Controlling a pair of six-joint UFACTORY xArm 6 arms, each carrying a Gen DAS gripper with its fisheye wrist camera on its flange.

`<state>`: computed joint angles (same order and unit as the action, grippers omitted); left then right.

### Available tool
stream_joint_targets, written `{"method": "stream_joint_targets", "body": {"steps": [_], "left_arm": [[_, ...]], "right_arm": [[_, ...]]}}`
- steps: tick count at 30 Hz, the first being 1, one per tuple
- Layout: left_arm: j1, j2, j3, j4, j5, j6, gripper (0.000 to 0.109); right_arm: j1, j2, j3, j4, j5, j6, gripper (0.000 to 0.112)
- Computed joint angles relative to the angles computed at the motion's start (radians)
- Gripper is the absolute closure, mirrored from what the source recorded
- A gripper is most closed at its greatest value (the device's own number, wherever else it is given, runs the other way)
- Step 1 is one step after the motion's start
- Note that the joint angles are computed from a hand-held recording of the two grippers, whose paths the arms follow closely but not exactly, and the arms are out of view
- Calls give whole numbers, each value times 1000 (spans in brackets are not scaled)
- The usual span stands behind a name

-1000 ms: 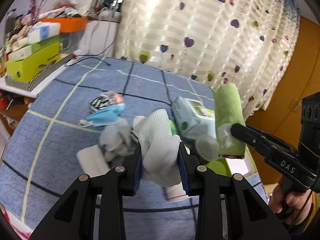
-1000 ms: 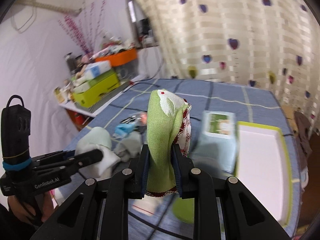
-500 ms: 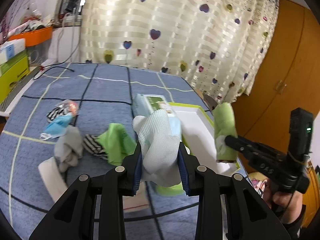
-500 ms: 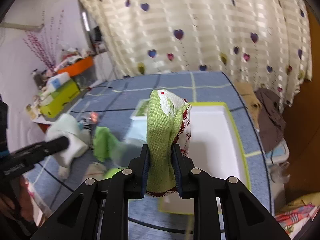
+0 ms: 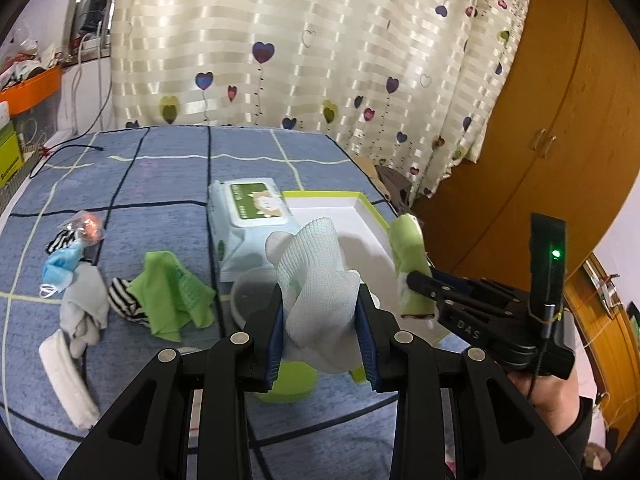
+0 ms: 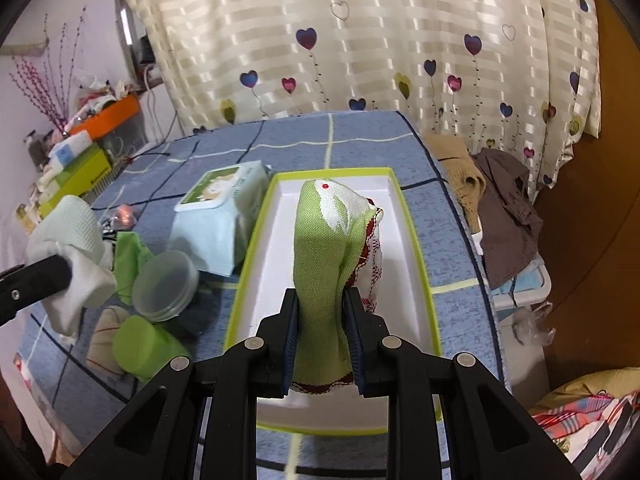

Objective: Organize soft objects
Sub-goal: 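Carry the green cloth into the white tray and open the right gripper, then lower the white sock into the tray beside the green cloth, open left gripper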

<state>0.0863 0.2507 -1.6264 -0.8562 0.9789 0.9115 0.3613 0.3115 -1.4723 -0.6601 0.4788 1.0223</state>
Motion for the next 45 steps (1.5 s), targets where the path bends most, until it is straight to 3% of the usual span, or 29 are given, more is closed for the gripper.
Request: {"method": "stream_joint_targets", "body": {"steps": [16,23,30,45], "left_arm": [[-75,41,-38,65,-6,-53,75],[-105,80,-75,85,2,-85,75],[-131,115,-117,93,7,-104,75],[-190,212,-202,229,3,-226,75]], "right_arm": [[-54,100,-68,149,-1,-168,90],[-57,91,-45,193,-40,-214,80],[-53,16,16,100,-55,-141,66],[-63,-37,70,48,-37,-90,65]]}}
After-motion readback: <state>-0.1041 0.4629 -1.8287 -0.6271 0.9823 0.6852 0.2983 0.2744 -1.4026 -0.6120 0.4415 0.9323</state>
